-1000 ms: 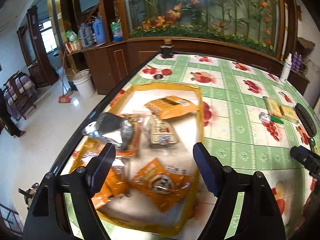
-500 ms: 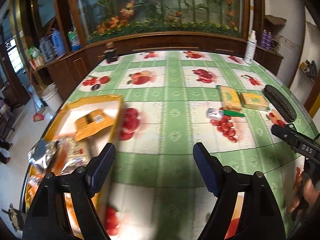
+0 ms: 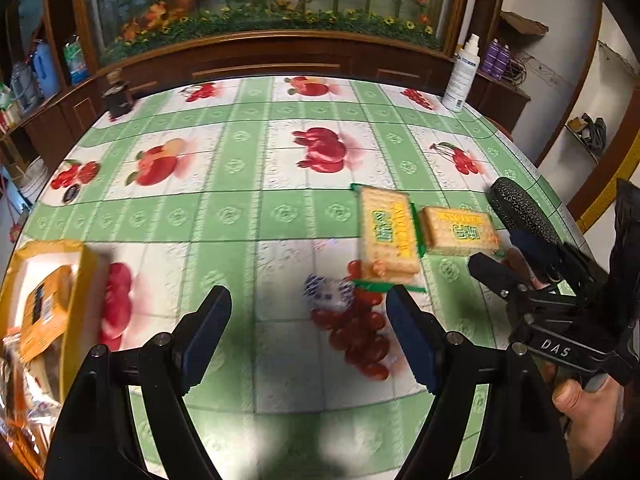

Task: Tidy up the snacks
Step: 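Grasp a yellow WEIDAN cracker pack with left tool while right tool grasps the other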

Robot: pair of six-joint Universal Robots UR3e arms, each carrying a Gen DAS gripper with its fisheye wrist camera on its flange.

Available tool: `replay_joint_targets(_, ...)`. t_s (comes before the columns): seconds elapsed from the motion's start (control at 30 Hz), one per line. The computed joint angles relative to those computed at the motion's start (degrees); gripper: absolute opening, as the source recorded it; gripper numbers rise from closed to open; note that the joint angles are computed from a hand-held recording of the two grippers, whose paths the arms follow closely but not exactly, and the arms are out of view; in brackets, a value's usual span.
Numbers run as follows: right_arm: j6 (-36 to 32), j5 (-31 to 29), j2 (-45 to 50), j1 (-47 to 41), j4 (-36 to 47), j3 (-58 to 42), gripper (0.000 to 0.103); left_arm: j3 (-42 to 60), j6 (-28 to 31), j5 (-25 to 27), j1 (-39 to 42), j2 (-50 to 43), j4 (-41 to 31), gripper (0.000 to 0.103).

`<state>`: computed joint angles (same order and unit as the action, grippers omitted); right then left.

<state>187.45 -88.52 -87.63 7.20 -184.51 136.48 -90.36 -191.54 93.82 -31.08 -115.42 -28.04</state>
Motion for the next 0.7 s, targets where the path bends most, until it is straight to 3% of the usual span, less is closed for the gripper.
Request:
replay_joint_targets(0.17,-16.3,0.9,4.9,-0.6,5.8,-7.3,0.087,6.2,1.5,-1.5,-0.3,-4.4,-2.5,0.08)
replay_joint_targets(0.23,-19.8,-0.2,7.6,-0.9,8.0,-10.3,0.087,8.6,2.1,-1.8,-0.3,-5.9,-3.6,0.08)
replay_joint_targets(0.3,-21.3,2.4,9.3,-3.2,12.2,-13.1,0.087,11.4,2.5,-1.8,-0.4,-7.5,-5.3,0.08)
replay_joint_targets(0.37,-21.4,6.1,10.2,-5.7,17.2,-15.2,0.084,13.9,2.7,-2.3,-0.5,-9.0,-6.6,0.08)
replay_joint_targets(0.5,-19.4,6.8,8.7,-6.2,20.0,-15.0,0.052,19.7,3.3,-2.0,-1.6,-12.5,-9.1,0.08)
replay_joint_targets(0.53,-17.5,5.7,7.9,-6.0,20.3,-14.6,0.048,21.4,3.6,-2.0,-2.0,-13.7,-10.0,0.08)
replay_joint_targets(0.7,-8.8,10.2,-1.2,-11.1,18.6,-4.7,0.048,30.3,4.2,0.0,-4.2,-19.9,-14.3,0.08)
